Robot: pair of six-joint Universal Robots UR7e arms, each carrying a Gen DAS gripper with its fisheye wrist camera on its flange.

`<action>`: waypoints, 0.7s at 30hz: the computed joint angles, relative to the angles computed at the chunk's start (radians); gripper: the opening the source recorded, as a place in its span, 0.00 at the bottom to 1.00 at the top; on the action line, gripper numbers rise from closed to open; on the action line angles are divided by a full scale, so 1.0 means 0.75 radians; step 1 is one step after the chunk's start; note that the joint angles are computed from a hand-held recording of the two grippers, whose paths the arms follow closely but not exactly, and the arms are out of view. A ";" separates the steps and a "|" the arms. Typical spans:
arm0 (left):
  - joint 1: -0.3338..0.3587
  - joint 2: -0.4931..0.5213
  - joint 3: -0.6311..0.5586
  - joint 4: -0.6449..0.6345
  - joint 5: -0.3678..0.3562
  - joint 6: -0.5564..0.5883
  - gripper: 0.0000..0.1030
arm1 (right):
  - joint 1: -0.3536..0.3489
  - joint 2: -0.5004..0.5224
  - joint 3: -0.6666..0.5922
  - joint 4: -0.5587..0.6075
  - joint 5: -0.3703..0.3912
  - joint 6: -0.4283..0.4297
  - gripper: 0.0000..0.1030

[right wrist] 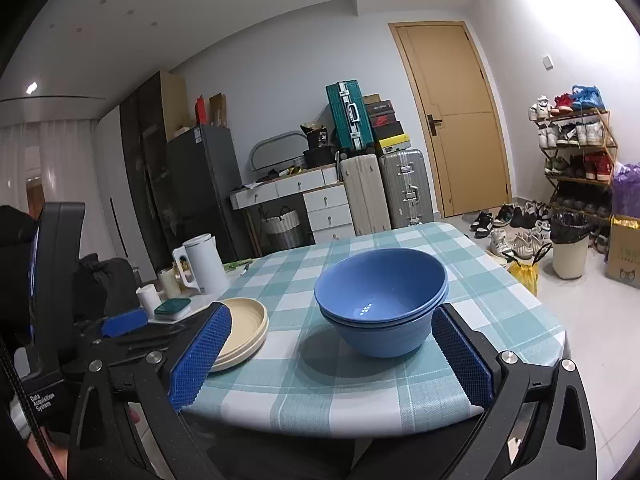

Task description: Organize plates and bowls

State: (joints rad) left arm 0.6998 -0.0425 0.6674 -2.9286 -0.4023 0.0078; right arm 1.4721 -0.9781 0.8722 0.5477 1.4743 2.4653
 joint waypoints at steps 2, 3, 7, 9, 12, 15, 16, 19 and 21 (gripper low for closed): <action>0.000 -0.003 0.005 0.006 0.010 -0.016 1.00 | 0.004 -0.002 0.005 -0.001 -0.001 -0.015 0.99; 0.000 -0.011 0.018 0.009 0.005 -0.031 1.00 | 0.006 -0.005 0.013 -0.007 -0.001 -0.026 0.99; 0.003 -0.025 0.040 0.030 -0.005 -0.060 1.00 | 0.016 -0.005 0.023 -0.020 0.019 -0.056 0.99; 0.006 -0.030 0.047 0.037 -0.009 -0.071 1.00 | 0.016 0.002 0.011 -0.008 0.020 -0.053 0.99; 0.001 -0.015 0.030 -0.006 0.011 -0.019 1.00 | 0.017 0.002 0.008 -0.011 0.023 -0.051 0.99; -0.001 -0.010 0.025 -0.056 0.001 0.028 1.00 | 0.021 0.004 0.004 -0.012 0.033 -0.055 0.99; 0.000 -0.012 0.027 -0.053 0.000 0.023 1.00 | 0.021 0.006 0.002 -0.011 0.034 -0.054 0.99; 0.005 -0.015 0.030 -0.031 -0.005 0.007 1.00 | 0.024 0.019 -0.016 0.004 0.046 -0.058 0.99; 0.008 -0.019 0.032 -0.003 -0.010 -0.015 1.00 | 0.024 0.026 -0.026 0.011 0.050 -0.059 0.99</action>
